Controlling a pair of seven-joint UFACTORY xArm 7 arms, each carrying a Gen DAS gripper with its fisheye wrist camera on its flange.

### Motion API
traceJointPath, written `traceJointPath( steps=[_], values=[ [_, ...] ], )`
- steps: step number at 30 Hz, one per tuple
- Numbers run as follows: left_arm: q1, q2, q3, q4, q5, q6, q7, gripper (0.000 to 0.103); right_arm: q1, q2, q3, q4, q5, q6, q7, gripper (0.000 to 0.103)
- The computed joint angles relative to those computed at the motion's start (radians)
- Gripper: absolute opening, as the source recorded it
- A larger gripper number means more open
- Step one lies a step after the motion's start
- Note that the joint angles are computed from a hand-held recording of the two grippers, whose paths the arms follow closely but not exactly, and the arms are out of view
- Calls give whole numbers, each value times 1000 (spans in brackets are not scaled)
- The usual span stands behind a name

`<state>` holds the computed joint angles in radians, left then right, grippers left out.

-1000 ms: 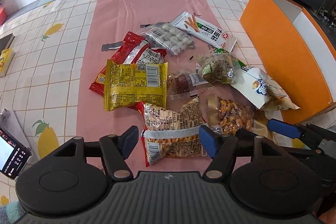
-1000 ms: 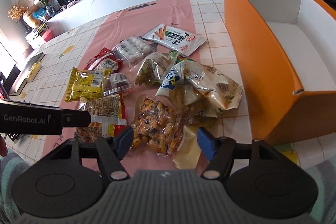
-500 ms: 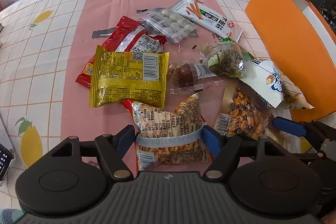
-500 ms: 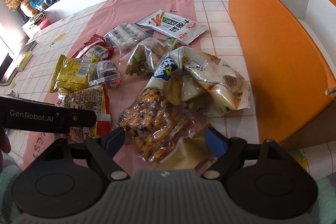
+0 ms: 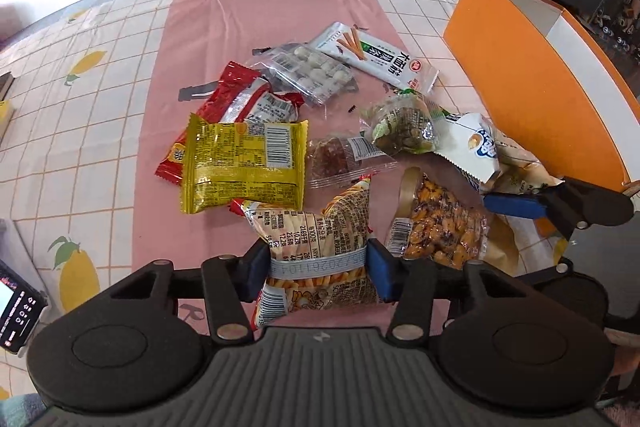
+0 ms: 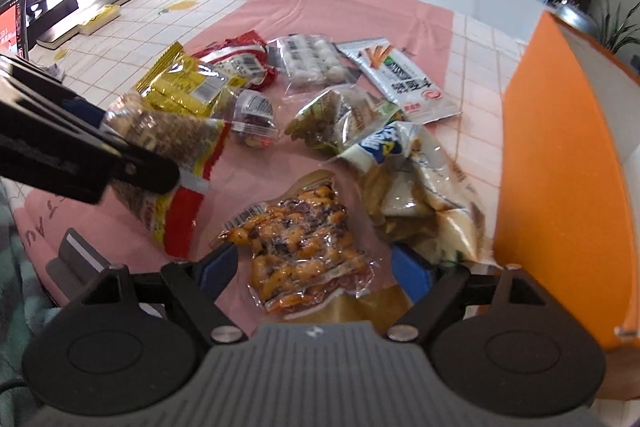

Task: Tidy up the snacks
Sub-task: 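Grasp the peanut bag with the left tool while the right tool grasps the candied nut bag, then carry both bags over the orange box with both tools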

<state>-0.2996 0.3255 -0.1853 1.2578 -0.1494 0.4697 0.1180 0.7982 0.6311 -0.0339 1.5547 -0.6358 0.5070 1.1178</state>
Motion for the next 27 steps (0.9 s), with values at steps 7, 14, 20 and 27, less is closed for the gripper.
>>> traceJointPath(
  steps=[7,14,20,27],
  values=[
    [-3,-17,-3,-16,-5,-1,-1,58,6,25,2,26,11,14,-25,83],
    [-14,-23,10,-23,19,3,-49,58,18,18,6,28,29,46,1,75],
    [-13,-45,11,-39,21,-10,-67,58,16,-29,2,-44,50,-26,120,70],
    [-11,-82,7,-69,20,-35,-69,58,40,-100,-21,-130,6,-92,275,69]
  ],
)
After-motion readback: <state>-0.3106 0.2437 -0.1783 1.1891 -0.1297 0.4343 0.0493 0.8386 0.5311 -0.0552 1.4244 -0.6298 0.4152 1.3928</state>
